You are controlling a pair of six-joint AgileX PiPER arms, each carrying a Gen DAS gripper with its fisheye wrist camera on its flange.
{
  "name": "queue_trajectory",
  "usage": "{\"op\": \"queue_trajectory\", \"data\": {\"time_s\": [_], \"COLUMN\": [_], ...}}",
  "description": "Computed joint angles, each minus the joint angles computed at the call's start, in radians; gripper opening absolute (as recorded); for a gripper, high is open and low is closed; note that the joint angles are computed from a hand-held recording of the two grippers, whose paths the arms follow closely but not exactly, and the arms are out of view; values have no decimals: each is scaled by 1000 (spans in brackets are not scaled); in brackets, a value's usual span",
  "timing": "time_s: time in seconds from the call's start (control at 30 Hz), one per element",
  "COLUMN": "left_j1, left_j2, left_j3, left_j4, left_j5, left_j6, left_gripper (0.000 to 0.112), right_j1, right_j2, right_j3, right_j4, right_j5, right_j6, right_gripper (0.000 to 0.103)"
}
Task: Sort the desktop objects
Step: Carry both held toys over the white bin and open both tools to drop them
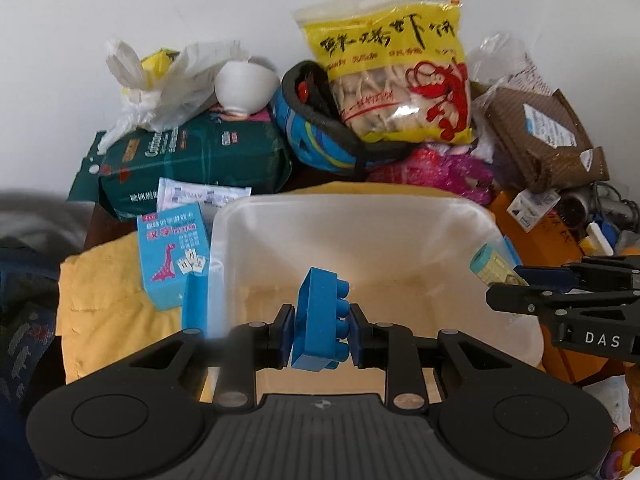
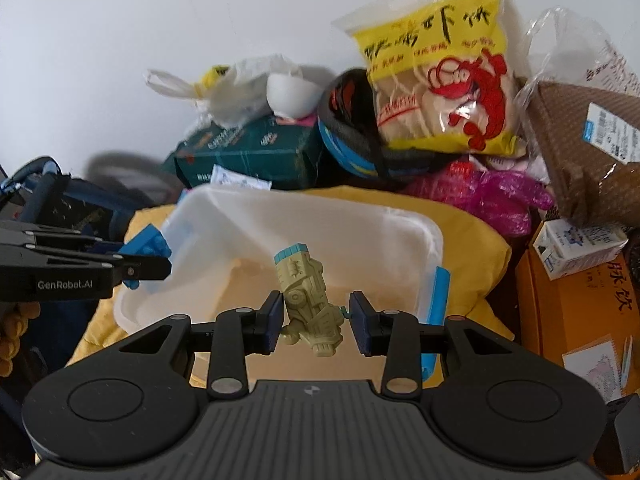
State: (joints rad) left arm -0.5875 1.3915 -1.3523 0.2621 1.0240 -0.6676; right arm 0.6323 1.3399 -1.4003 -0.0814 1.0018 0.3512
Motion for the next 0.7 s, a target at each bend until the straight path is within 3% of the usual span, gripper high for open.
{"op": "queue_trajectory", "data": {"time_s": [0.43, 0.5, 0.53, 0.57, 0.6, 0.67, 0.7], "left_j1": [25, 21, 17, 5, -2, -1, 0], "left_j2": [73, 77, 81, 83, 79, 72, 67], "left_j3": [-10, -10, -15, -16, -12, -6, -2], "left_j4": [-29, -20, -13, 13, 28, 24, 21], "left_j5": [15, 17, 26, 37, 39, 41, 43], "left_j6": [40, 33, 22, -2, -13, -12, -13], "left_gripper": [31, 40, 56, 64, 64, 64, 64], "right_j1": [-29, -29, -30, -30, -27, -23, -18], "right_j2": [92, 99, 103, 108, 111, 107, 101], "right_j3": [-30, -33, -33, -35, -34, -25, -16], "right_j4": [24, 22, 21, 19, 9, -1, -14], "right_j5": [41, 45, 46, 51, 49, 41, 33], "right_j6": [-41, -42, -40, -36, -24, -13, 2], "right_gripper": [40, 40, 40, 41, 42, 61, 64]}}
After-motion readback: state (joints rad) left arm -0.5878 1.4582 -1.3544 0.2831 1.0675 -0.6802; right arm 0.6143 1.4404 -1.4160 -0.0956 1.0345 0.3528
